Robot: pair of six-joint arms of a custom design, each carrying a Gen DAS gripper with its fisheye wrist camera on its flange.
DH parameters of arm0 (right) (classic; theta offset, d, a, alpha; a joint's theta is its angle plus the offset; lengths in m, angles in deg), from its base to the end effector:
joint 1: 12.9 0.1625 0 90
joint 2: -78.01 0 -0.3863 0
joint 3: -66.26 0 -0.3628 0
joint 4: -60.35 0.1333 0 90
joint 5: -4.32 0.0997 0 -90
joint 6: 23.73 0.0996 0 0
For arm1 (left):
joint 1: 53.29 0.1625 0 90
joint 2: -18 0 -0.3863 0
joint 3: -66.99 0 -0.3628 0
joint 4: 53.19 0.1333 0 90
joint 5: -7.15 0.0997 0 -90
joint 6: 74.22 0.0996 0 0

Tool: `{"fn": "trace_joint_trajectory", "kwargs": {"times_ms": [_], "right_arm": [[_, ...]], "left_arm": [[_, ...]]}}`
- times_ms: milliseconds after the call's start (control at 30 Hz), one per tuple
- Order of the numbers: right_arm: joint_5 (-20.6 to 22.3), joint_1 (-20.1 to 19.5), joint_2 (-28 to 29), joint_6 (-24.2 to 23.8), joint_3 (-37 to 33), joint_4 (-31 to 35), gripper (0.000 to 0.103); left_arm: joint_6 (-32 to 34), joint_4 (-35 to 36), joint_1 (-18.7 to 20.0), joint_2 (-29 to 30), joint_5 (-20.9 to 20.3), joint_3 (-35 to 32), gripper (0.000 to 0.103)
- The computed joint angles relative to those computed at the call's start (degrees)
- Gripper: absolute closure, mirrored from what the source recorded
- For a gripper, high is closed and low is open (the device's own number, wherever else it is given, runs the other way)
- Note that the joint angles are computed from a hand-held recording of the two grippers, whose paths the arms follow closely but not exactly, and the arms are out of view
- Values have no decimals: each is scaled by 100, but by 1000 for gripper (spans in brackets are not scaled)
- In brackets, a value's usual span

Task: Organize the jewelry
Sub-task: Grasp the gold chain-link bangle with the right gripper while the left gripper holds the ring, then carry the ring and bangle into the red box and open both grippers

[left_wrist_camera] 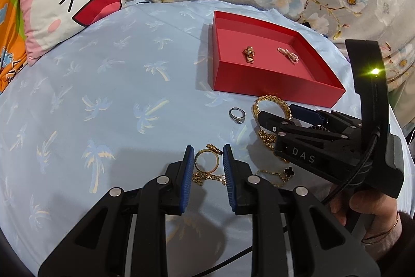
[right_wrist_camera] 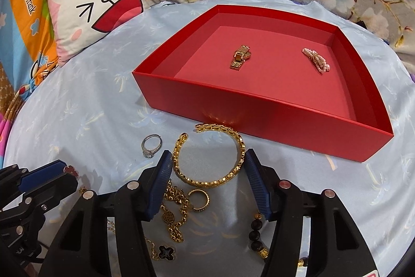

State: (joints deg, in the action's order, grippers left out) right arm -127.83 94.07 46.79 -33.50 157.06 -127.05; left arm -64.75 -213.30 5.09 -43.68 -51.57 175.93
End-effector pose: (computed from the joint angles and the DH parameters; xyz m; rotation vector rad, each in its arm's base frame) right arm 0.2498 -0.5909 0.0527 0.2385 -2.3275 0.8492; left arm -0.1331 -0.5691 0.1964 0.7767 2.4928 -0.6572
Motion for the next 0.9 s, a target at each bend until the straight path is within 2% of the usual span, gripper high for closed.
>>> {"fn": "trace_joint_trajectory", "kwargs": {"times_ms": [500,733,900], "right_arm": [[-69,14,-29,6,66,-59,47],[-12,125,-365,90,565,-514,47],[-178,291,-721,33,993,-1042,47]], "left_arm": [[-6,12,14,18,-12,-18,81],[9,26,-93,-11,35,-1,81],[101,0,-278,18,-3,-119,81]]}}
